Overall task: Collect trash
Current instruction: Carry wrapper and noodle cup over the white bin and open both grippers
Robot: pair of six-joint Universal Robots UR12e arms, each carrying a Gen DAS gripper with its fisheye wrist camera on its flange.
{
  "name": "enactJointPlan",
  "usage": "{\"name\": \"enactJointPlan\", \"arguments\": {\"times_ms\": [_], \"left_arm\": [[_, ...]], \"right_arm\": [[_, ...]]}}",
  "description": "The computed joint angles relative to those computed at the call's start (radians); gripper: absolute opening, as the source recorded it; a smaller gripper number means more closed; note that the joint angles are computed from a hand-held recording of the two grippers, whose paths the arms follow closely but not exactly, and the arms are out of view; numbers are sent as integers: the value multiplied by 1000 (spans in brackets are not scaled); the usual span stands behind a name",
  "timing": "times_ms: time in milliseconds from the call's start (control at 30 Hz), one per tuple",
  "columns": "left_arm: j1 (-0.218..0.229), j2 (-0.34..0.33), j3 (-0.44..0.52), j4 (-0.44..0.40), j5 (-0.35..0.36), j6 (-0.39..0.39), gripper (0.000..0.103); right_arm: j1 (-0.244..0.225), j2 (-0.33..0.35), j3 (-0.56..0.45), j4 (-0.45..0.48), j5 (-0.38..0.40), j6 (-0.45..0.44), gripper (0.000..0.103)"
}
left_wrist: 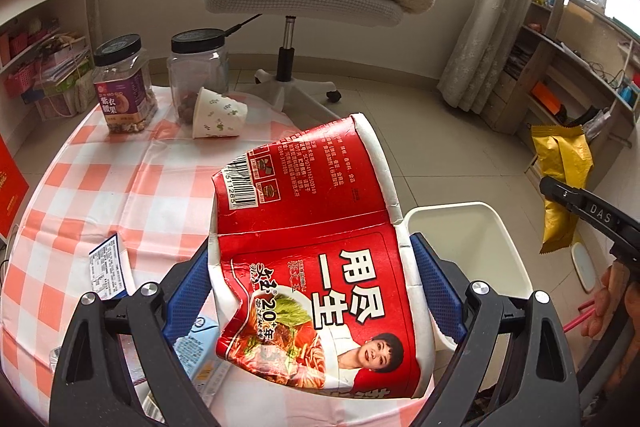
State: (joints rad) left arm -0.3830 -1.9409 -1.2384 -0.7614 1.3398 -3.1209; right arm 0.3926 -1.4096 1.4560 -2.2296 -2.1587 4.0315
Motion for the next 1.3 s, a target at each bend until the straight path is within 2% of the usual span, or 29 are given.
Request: {"name": "enactJointPlan", "arguments": {"times_ms": [100, 167, 233, 300, 500, 1000, 1167, 1300], "left_arm": [[-18, -10, 17, -13, -7, 5, 89], [-30, -18, 28, -19, -11, 11, 89], [-43, -23, 36, -23, -16, 18, 89], [-56, -31, 49, -32, -20, 25, 89], [-94, -58, 90, -73, -35, 44, 89], [-187, -112, 171, -148, -59, 72, 90], [-196, -127, 197, -208, -66, 53, 90], [-191, -124, 194, -221, -67, 34, 90]], "right_arm": [[-6, -23, 23, 16, -9, 50, 41], [-11, -38, 38, 22, -17, 86, 52], [-15, -54, 54, 24, -32, 120, 55], [-20, -70, 71, 29, -51, 158, 66], [-33, -123, 125, 30, -95, 279, 75], [-37, -207, 202, 63, -202, 475, 86], [-28, -213, 199, 112, -247, 517, 92], [-24, -206, 189, 136, -255, 525, 95]]}}
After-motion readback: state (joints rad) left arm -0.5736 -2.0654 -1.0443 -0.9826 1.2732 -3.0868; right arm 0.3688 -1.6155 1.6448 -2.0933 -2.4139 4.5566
